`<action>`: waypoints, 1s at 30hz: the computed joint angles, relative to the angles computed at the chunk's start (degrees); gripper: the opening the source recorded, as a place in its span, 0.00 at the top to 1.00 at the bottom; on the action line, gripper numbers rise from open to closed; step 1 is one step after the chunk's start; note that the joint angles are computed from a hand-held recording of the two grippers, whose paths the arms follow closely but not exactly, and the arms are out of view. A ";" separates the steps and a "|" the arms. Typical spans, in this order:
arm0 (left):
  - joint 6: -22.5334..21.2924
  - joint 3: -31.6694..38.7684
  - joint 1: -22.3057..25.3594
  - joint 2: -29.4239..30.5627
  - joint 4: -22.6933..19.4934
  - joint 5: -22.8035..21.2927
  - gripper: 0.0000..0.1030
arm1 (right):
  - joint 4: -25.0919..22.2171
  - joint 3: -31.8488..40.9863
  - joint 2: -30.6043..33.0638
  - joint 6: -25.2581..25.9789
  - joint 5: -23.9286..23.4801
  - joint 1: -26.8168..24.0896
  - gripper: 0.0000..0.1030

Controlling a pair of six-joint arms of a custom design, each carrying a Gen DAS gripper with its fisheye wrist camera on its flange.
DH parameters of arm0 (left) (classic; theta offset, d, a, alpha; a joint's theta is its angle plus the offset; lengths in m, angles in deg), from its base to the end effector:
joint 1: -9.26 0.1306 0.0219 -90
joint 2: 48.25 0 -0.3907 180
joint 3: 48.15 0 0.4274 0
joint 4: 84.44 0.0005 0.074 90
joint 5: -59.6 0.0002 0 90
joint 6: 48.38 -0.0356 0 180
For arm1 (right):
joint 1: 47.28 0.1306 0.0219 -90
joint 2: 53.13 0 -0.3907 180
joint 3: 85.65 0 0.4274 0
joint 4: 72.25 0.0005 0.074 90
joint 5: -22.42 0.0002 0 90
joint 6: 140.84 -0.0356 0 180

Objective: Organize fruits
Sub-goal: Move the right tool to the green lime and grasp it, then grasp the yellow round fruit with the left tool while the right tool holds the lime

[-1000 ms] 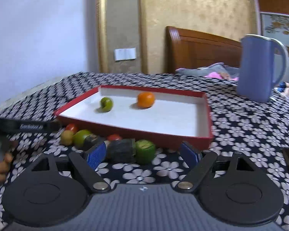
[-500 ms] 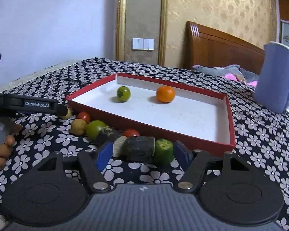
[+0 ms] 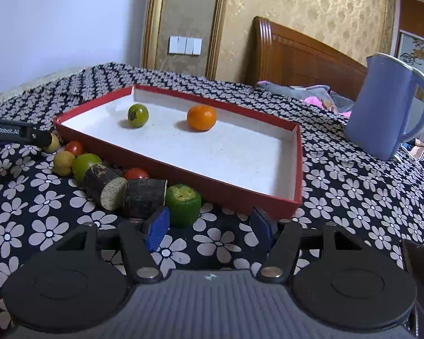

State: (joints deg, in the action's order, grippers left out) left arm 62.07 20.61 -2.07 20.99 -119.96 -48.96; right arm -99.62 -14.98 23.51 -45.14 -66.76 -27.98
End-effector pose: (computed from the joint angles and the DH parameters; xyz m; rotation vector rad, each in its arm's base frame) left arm 0.3922 -0.0675 0.4289 -0.3501 2.1335 0.0380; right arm 0.4233 0.1472 0.4059 -0.4583 2.1058 0.1223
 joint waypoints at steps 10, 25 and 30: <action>0.05 0.00 0.16 0.00 -0.02 0.30 0.00 | -3.15 2.70 2.57 -1.92 -8.12 -1.63 0.56; 1.33 1.32 2.80 -0.97 -1.95 1.23 0.00 | 0.61 0.77 0.82 -3.80 -7.79 -1.65 0.74; -1.02 4.41 5.21 0.31 -5.47 4.39 0.00 | 3.03 -2.24 -2.17 -5.44 -8.44 -2.01 0.74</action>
